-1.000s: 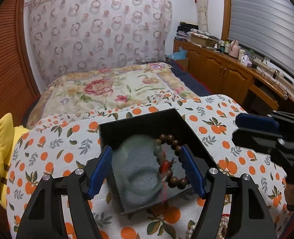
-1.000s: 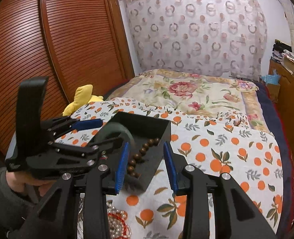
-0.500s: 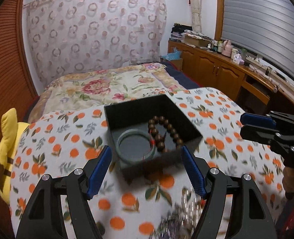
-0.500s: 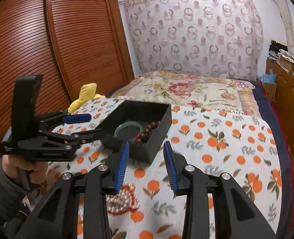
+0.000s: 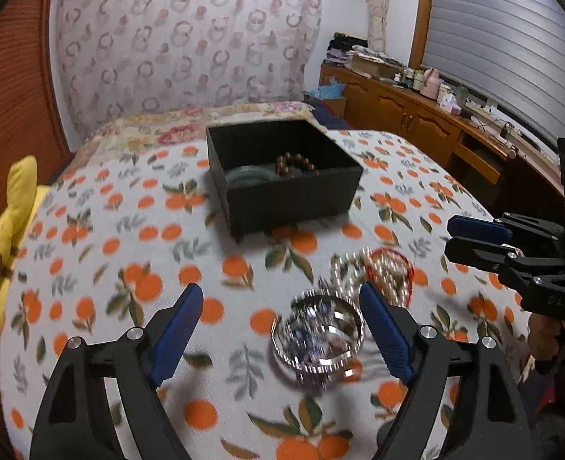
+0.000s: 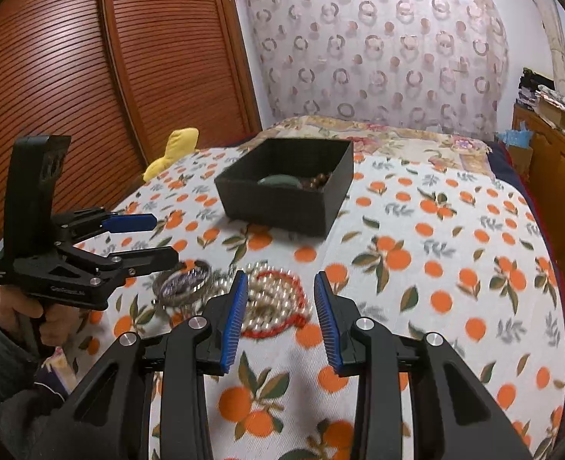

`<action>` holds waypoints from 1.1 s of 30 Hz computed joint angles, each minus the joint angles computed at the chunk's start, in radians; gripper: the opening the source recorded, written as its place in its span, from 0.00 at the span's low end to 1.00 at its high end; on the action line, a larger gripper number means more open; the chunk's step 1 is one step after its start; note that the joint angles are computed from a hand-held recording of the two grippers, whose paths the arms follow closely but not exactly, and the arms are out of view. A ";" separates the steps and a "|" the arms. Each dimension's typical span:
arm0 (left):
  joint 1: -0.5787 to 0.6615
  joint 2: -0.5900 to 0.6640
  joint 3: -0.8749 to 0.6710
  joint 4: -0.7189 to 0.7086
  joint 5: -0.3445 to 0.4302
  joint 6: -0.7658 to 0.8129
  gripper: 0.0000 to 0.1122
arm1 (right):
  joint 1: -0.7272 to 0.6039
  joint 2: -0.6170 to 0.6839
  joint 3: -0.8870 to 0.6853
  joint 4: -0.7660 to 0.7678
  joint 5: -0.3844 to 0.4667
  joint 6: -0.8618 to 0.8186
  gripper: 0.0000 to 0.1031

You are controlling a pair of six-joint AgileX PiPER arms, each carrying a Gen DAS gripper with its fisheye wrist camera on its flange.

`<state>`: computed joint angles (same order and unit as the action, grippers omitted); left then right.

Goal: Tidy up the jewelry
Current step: 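Move both open tools back over the jewelry pile, then grasp a silver bangle with the left tool while the right grasps the pearl strand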

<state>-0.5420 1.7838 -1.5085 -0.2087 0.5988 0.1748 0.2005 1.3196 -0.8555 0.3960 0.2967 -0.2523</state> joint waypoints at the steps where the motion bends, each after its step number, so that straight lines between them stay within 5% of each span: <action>1: -0.004 -0.007 0.020 0.011 -0.009 -0.013 0.72 | 0.010 -0.002 0.013 -0.030 -0.008 0.033 0.41; 3: -0.009 -0.010 0.038 0.011 -0.015 -0.014 0.72 | 0.024 0.001 0.023 -0.086 -0.016 0.098 0.47; 14: -0.036 0.015 0.039 -0.030 0.005 0.001 0.72 | 0.095 0.003 0.073 -0.410 -0.045 0.425 0.50; 25: -0.034 0.055 -0.006 -0.038 0.039 -0.017 0.71 | 0.111 0.008 0.082 -0.478 -0.061 0.492 0.50; 30: -0.033 0.059 -0.006 -0.045 0.044 -0.007 0.51 | 0.112 0.009 0.084 -0.477 -0.063 0.493 0.50; 33: -0.030 0.042 0.019 -0.079 0.026 0.033 0.51 | 0.112 0.010 0.083 -0.473 -0.062 0.488 0.50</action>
<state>-0.5715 1.8263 -1.4890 -0.2881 0.6250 0.2075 0.3124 1.3294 -0.7725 -0.0768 0.2345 0.2355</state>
